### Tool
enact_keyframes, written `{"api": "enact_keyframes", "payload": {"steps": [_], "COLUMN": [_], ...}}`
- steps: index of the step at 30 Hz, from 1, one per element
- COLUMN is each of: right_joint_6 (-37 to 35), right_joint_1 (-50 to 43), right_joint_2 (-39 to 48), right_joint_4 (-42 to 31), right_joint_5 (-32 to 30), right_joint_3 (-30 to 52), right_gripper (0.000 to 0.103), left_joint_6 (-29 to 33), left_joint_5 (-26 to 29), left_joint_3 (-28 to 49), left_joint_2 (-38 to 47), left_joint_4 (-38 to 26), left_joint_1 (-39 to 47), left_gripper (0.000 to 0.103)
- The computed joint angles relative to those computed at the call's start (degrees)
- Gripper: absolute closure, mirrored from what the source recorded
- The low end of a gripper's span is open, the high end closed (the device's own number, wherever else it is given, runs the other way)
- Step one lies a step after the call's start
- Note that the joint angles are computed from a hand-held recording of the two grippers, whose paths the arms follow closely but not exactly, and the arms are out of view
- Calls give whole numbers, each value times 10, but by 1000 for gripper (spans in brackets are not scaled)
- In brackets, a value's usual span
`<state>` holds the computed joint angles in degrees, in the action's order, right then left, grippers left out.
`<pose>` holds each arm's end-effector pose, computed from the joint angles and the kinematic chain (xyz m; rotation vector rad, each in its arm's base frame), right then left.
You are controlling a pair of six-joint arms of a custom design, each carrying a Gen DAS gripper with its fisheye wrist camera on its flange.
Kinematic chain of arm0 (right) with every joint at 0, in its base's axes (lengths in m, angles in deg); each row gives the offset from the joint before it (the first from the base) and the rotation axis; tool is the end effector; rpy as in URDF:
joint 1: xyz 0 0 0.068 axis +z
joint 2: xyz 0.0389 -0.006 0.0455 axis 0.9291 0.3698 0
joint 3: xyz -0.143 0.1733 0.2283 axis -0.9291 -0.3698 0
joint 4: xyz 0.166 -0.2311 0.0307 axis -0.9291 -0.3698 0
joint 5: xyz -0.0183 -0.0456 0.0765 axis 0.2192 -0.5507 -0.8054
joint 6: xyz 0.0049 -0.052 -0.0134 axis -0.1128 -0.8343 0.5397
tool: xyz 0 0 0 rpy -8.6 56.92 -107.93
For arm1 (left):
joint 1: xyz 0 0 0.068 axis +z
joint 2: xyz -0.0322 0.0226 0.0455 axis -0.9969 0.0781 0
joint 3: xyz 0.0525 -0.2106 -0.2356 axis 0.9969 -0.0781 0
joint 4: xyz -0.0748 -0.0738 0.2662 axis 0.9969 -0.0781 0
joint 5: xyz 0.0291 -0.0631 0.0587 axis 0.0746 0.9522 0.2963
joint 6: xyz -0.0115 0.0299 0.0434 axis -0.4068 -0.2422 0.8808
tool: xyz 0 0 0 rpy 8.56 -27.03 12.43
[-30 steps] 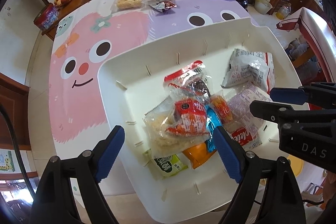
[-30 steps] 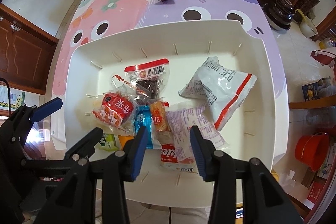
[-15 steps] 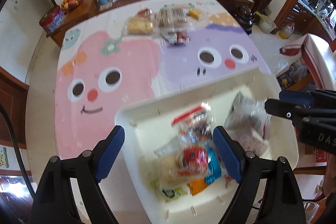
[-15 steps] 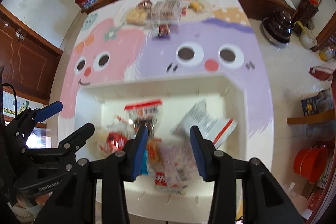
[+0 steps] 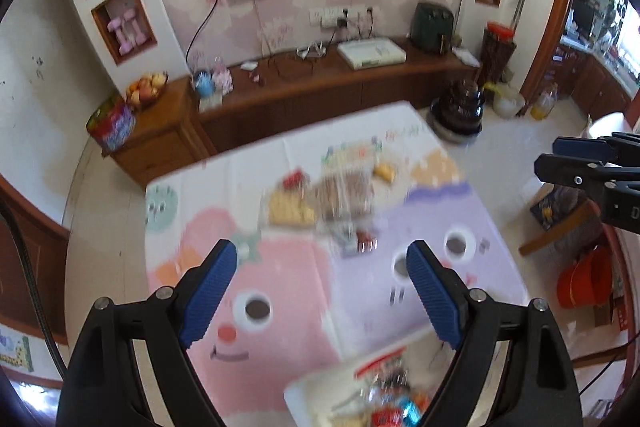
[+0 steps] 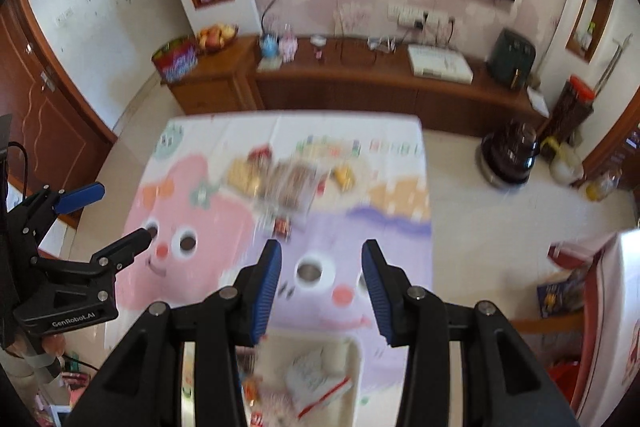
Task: Organize snacks
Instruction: 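Lift both open tools out of the tray toward the remaining snacks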
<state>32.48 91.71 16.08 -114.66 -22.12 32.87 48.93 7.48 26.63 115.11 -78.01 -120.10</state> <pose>0.1707 0.0724 0.4049 -0.2962 2.6341 0.1426 0.1811 -0.1135 0.3932 0.2609 2.5350 -0.0081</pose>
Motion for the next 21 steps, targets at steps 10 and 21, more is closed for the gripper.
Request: {"api": "enact_keyframes", "payload": {"steps": [10,21], "right_joint_6": [-78,-102], "right_joint_1": [-103,-112], "right_joint_2": [175,358], "right_joint_4": [118,278], "right_joint_5": [-32,-24], "right_joint_3": [69,-21], "right_gripper": [61,61], "left_joint_6": [44,-5], "left_joint_5": [33,103], "left_joint_3": [100,40], "left_joint_2": [176,374], "left_joint_4": [76,198], "left_joint_1": [77,88], "left_gripper": [12,12]}}
